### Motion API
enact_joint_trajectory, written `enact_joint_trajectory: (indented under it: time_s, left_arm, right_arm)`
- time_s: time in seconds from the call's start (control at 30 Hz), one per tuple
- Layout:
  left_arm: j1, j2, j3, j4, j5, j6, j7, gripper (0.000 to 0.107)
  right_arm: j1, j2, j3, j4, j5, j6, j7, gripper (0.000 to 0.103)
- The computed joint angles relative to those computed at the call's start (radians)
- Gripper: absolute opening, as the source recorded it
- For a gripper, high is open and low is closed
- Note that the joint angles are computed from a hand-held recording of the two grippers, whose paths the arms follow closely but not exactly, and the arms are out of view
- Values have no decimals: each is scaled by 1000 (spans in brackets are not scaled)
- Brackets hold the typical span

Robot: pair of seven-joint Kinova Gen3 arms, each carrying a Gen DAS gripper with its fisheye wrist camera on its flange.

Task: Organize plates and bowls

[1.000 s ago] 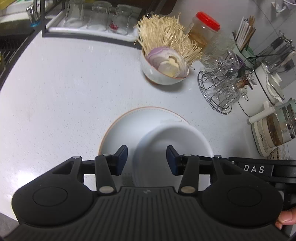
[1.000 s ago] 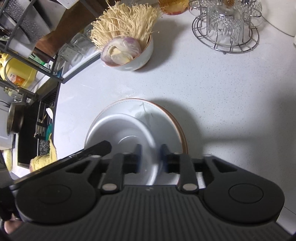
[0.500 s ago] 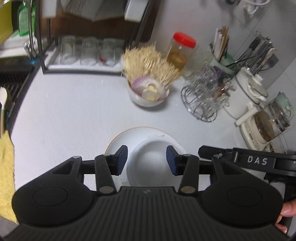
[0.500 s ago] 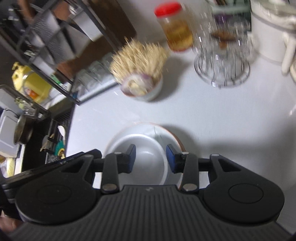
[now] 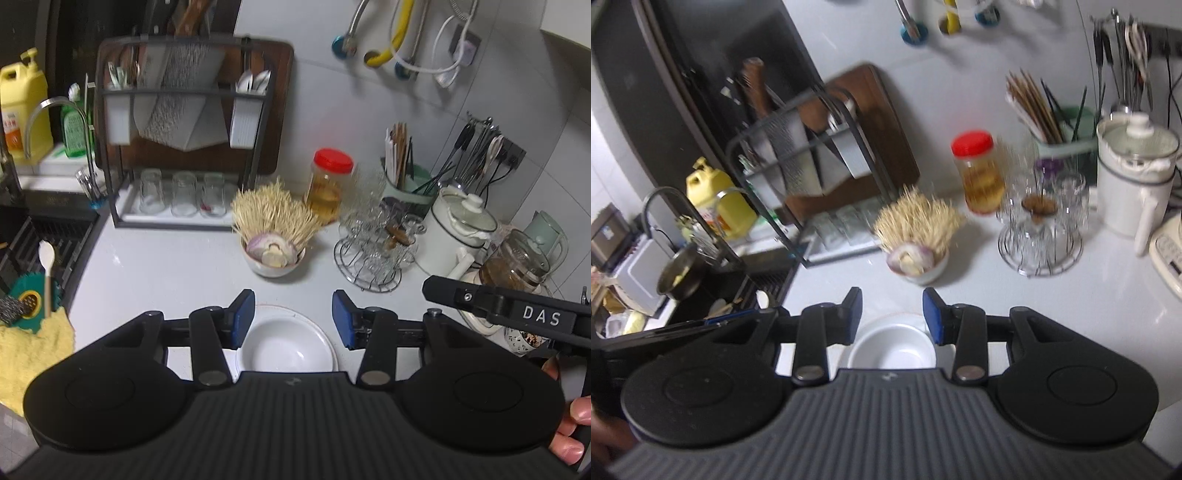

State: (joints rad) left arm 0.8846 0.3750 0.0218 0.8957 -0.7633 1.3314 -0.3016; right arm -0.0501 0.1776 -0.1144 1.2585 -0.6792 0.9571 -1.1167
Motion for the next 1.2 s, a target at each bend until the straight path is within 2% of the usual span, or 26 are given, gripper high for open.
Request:
enact_joint_trajectory:
  time_s: [0.17,0.27,0.4,0.6,0.7,0.8,0.87,0.9,1.03,1.2]
  left_arm:
    - [91,3,-5,-27,-63,55,72,52]
    - [142,15,-6,-46,-97,96,116,52]
    - [192,27,-1,-57,-113,139,160,52]
    - [261,56,-5,-82,-130,190,185,52]
    - [296,46,-10,-42,-155,173,244,53]
    - [322,87,-12,-100,-174,237,213,54]
    - [338,87,-17,-95,-169,233,234,55]
    - [339,85,-16,-94,-159,230,244,56]
    - [363,124,-28,-167,-152,282,198,57]
    - [397,132,-44,-176,-147,288,208,60]
  right_arm:
    - [46,-88,9,108,-103,-46,133,40]
    - [34,-162,48,209,-167,-117,223,40]
    - [19,-215,107,272,-213,-109,282,40]
    - [2,-272,172,346,-215,-81,327,40]
    - [-4,-300,197,384,-208,-73,345,40]
    - [-12,-331,221,425,-210,-76,371,40]
    - [-19,-353,231,450,-199,-84,376,41]
    - [-24,-359,239,457,-196,-85,380,45]
    - [-34,-390,278,475,-199,-70,407,45]
    - [-44,-409,307,477,-171,-54,394,46]
